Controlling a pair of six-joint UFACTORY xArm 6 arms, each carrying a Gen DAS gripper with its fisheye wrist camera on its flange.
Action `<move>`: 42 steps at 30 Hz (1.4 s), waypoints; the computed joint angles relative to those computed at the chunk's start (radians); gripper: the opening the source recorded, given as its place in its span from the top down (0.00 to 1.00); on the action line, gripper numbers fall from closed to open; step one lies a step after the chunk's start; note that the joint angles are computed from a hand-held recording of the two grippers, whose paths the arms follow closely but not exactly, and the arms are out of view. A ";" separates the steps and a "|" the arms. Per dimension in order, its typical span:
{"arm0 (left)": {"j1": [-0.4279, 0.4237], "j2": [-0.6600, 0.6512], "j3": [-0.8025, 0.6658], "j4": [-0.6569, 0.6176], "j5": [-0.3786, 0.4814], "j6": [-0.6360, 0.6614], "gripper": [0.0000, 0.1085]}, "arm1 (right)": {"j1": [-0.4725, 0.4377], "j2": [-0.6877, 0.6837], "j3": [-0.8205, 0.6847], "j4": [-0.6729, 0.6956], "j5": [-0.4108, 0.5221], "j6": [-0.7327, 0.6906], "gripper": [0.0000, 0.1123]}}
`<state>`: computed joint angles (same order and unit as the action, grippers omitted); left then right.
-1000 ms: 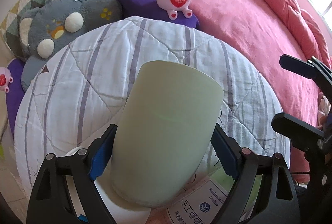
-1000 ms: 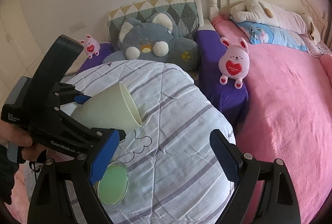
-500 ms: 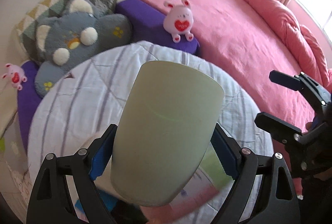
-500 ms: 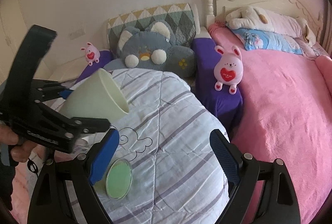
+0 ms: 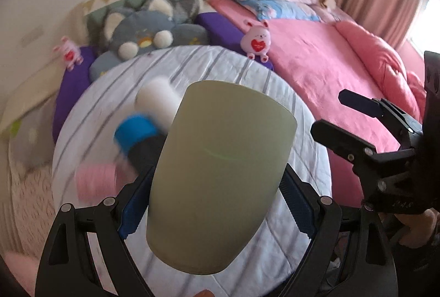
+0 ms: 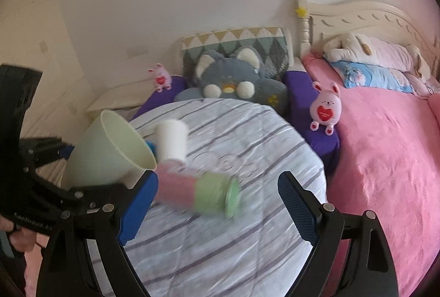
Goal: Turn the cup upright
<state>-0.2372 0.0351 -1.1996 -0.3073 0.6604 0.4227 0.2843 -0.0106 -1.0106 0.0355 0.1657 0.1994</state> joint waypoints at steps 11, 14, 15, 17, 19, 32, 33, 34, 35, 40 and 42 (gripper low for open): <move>0.042 -0.254 0.471 -0.011 -0.163 -0.121 0.18 | 0.115 -0.183 0.243 -0.107 -0.006 0.152 0.20; 0.044 -0.210 0.494 0.012 -0.219 -0.148 0.18 | 0.130 -0.174 0.254 -0.156 0.000 0.206 0.20; 0.044 -0.190 0.499 -0.007 -0.248 -0.138 0.18 | 0.131 -0.168 0.249 -0.167 0.005 0.218 0.20; 0.050 -0.154 0.492 -0.019 -0.274 -0.129 0.18 | 0.136 -0.158 0.245 -0.160 0.010 0.216 0.20; 0.046 -0.128 0.484 -0.008 -0.308 -0.142 0.18 | 0.141 -0.156 0.243 -0.172 0.016 0.228 0.20; 0.068 -0.194 0.519 0.181 -0.318 -0.301 0.05 | 0.135 -0.158 0.237 -0.197 0.021 0.242 0.20; 0.071 -0.219 0.535 0.161 -0.321 -0.286 0.05 | 0.134 -0.161 0.239 -0.195 0.018 0.242 0.20; 0.075 -0.238 0.546 0.151 -0.321 -0.278 0.05 | 0.133 -0.165 0.241 -0.197 0.015 0.244 0.20; 0.078 -0.256 0.553 0.147 -0.316 -0.274 0.05 | 0.132 -0.165 0.241 -0.195 0.011 0.242 0.20; 0.097 -0.391 0.614 0.068 -0.313 -0.231 0.05 | 0.142 -0.183 0.249 -0.189 -0.002 0.242 0.20; 0.109 -0.453 0.647 0.082 -0.316 -0.258 0.05 | 0.152 -0.188 0.251 -0.185 -0.003 0.242 0.20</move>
